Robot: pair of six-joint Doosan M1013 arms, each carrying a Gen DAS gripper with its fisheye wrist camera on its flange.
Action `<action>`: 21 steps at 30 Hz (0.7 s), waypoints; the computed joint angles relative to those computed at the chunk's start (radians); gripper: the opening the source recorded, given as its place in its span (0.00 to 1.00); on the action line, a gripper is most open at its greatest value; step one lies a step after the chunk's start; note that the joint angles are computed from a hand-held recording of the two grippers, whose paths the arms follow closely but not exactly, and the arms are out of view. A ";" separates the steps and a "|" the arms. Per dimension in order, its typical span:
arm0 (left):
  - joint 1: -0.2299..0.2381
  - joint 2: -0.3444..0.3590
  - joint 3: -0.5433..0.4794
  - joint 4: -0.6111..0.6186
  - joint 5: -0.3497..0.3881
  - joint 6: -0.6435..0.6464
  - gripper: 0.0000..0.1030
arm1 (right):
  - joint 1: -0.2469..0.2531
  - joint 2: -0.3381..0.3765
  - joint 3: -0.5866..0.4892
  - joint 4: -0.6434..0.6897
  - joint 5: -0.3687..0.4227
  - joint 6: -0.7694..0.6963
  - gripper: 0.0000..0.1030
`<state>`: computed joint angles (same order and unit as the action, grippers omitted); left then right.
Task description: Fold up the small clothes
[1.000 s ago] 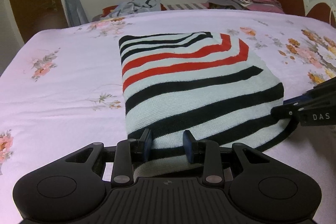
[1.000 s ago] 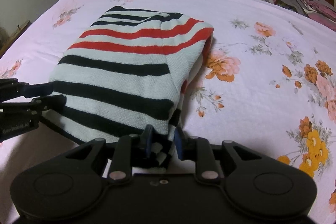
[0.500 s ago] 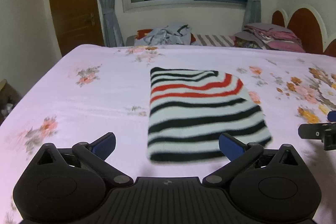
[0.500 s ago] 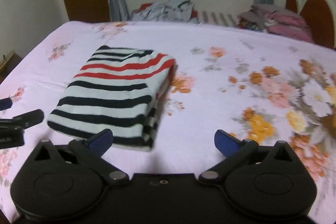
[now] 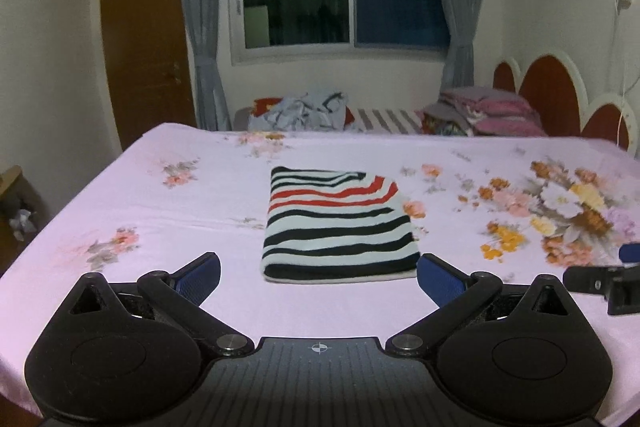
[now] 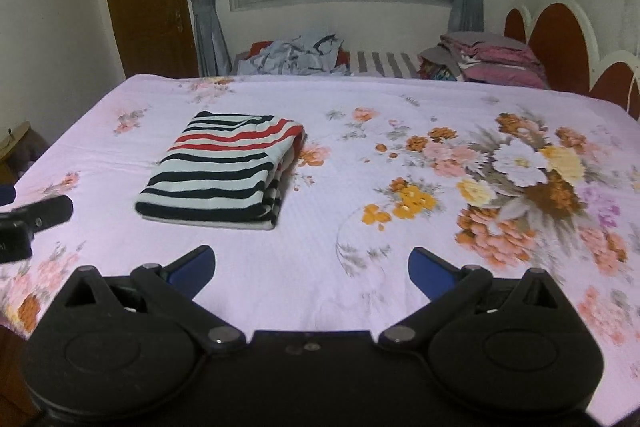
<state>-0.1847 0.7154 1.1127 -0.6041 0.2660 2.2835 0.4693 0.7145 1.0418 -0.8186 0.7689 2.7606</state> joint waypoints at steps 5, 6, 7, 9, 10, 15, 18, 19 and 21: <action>0.007 -0.072 0.105 -0.227 -0.047 0.226 1.00 | 0.029 -0.053 0.075 -0.075 -0.019 0.087 1.00; 0.008 -0.084 0.121 -0.280 -0.052 0.282 1.00 | 0.033 -0.060 0.083 -0.086 -0.023 0.097 1.00; 0.009 -0.093 0.136 -0.339 -0.059 0.340 1.00 | 0.037 -0.065 0.089 -0.095 -0.028 0.102 1.00; 0.011 -0.107 0.158 -0.411 -0.063 0.406 1.00 | 0.045 -0.071 0.096 -0.110 -0.028 0.103 1.00; 0.012 -0.113 0.169 -0.459 -0.067 0.453 1.00 | 0.048 -0.073 0.096 -0.113 -0.030 0.096 1.00; 0.015 -0.129 0.193 -0.543 -0.076 0.526 1.00 | 0.059 -0.073 0.090 -0.130 -0.023 0.085 1.00; 0.015 -0.132 0.197 -0.599 -0.078 0.577 1.00 | 0.063 -0.076 0.089 -0.147 -0.021 0.082 1.00; 0.016 -0.133 0.197 -0.618 -0.076 0.593 1.00 | 0.064 -0.077 0.089 -0.153 -0.019 0.082 1.00; 0.014 -0.133 0.196 -0.645 -0.081 0.619 1.00 | 0.064 -0.080 0.090 -0.161 -0.018 0.088 1.00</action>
<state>-0.1710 0.5824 1.3087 -1.2495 0.1849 2.9021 0.5332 0.6345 1.1322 -0.9791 0.7514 2.8487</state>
